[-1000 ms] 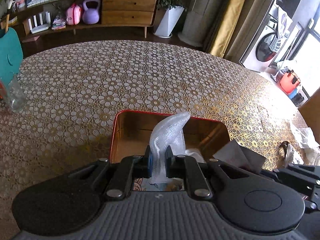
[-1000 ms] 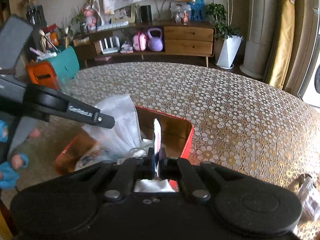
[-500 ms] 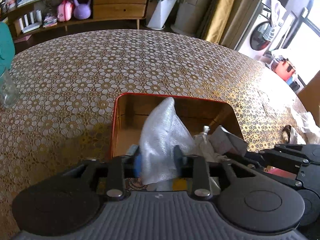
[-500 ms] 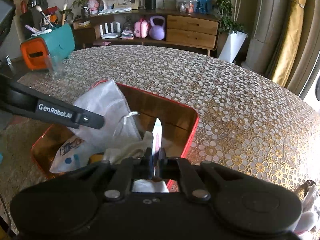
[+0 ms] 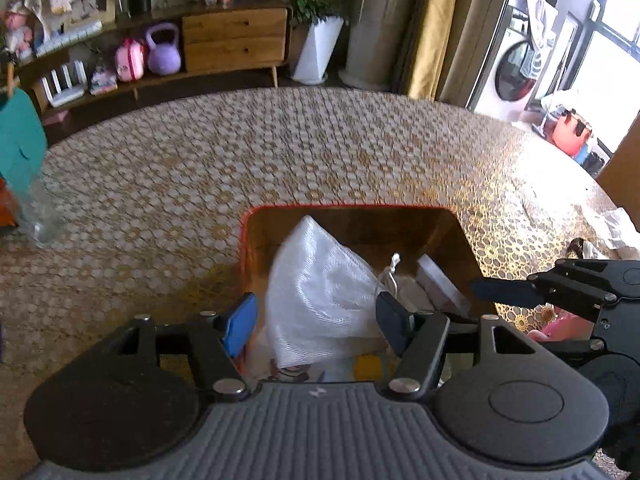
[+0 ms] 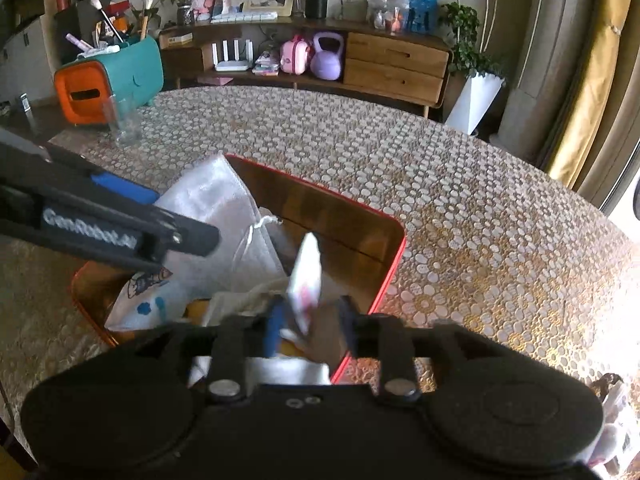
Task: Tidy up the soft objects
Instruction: 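Open both grippers to drop the bag and sachet into the tin, then move both grippers away from the tin toward the cotton swab pack and plastic bag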
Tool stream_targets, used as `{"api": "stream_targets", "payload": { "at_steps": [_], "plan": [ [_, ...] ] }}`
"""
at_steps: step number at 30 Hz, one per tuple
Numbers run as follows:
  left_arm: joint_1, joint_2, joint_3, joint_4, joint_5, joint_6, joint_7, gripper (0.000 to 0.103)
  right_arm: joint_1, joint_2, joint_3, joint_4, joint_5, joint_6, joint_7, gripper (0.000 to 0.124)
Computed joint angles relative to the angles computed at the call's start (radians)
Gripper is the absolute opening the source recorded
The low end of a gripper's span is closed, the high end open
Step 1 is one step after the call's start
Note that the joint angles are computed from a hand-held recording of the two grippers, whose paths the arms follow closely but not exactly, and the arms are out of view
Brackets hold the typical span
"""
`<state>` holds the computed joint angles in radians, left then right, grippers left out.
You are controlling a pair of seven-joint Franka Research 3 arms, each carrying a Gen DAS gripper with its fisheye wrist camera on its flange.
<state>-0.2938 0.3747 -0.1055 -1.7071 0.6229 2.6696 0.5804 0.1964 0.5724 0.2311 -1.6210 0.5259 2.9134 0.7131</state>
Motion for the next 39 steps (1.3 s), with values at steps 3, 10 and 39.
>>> {"api": "stream_targets", "payload": {
  "at_steps": [3,10,39],
  "plan": [
    [-0.002,-0.041,0.010,-0.041,0.024,0.022,-0.035,0.065,-0.033,-0.020,0.038,-0.021,0.043,0.006,-0.034,0.047],
    [-0.006,-0.127,0.001,-0.112,0.109,0.020,-0.111,0.066,-0.123,-0.111,0.125,-0.101,0.238,-0.020,-0.195,0.056],
    [-0.163,-0.137,-0.118,-0.041,0.252,-0.049,-0.255,0.083,-0.093,-0.629,-0.167,-0.586,0.977,-0.260,-0.731,0.098]
  ]
}}
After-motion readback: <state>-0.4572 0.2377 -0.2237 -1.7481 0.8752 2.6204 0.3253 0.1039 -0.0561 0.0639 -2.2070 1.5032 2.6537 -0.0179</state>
